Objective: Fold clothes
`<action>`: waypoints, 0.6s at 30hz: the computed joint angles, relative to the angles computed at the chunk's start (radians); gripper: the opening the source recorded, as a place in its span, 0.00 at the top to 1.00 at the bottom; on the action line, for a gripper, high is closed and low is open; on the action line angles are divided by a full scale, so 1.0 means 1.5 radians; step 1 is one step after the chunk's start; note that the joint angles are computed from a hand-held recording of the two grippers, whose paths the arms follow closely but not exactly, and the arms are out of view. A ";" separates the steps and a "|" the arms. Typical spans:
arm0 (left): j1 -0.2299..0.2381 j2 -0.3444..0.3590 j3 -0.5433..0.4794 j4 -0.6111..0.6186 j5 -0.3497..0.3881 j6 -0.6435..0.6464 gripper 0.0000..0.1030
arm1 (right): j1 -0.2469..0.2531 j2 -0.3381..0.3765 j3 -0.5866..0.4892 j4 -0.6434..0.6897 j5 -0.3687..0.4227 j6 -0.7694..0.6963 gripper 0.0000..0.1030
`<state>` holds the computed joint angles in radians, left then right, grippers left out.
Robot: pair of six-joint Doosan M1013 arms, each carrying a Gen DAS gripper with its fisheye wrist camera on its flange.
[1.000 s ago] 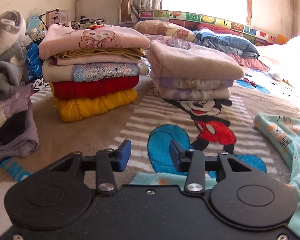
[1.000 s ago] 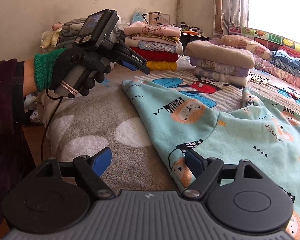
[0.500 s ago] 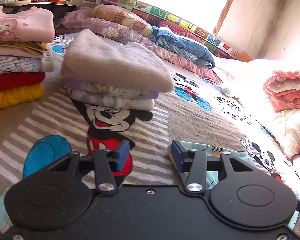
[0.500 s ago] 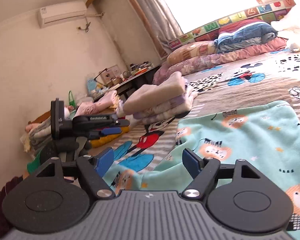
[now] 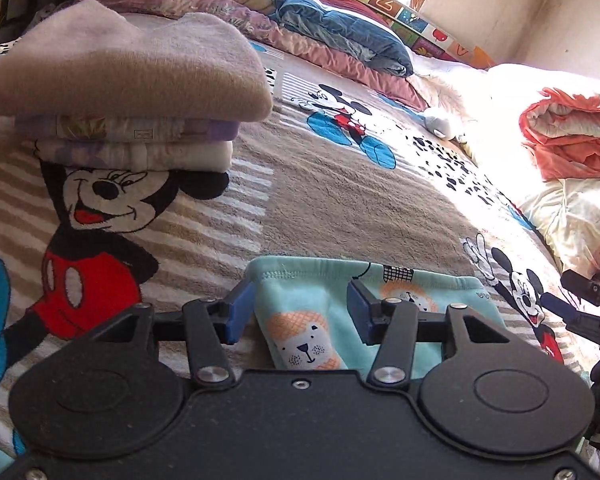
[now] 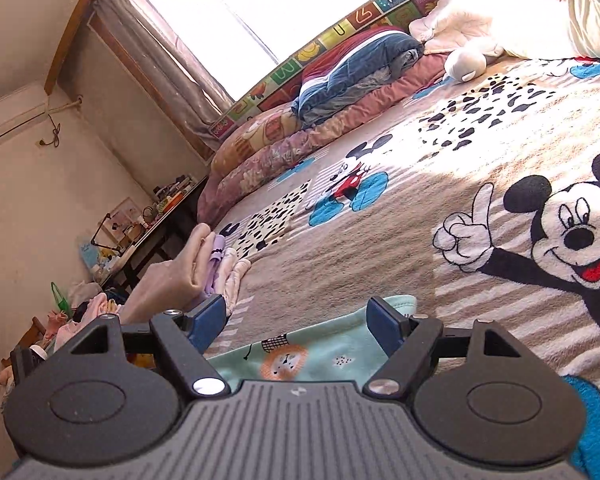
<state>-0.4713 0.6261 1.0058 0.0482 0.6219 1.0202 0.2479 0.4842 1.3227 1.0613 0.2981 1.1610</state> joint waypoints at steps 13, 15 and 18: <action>-0.001 0.048 -0.060 0.013 0.058 0.026 0.67 | -0.012 0.057 -0.052 -0.162 0.102 0.172 0.29; -0.002 0.046 -0.056 0.021 0.043 0.048 0.82 | -0.010 0.060 -0.054 -0.160 0.106 0.169 0.31; 0.000 0.023 -0.014 0.010 -0.057 0.108 0.92 | -0.008 0.063 -0.058 -0.178 0.115 0.174 0.33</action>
<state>-0.4709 0.6609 0.9843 0.0636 0.5367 1.1828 0.2361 0.5791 1.2359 0.7936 0.4701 1.4214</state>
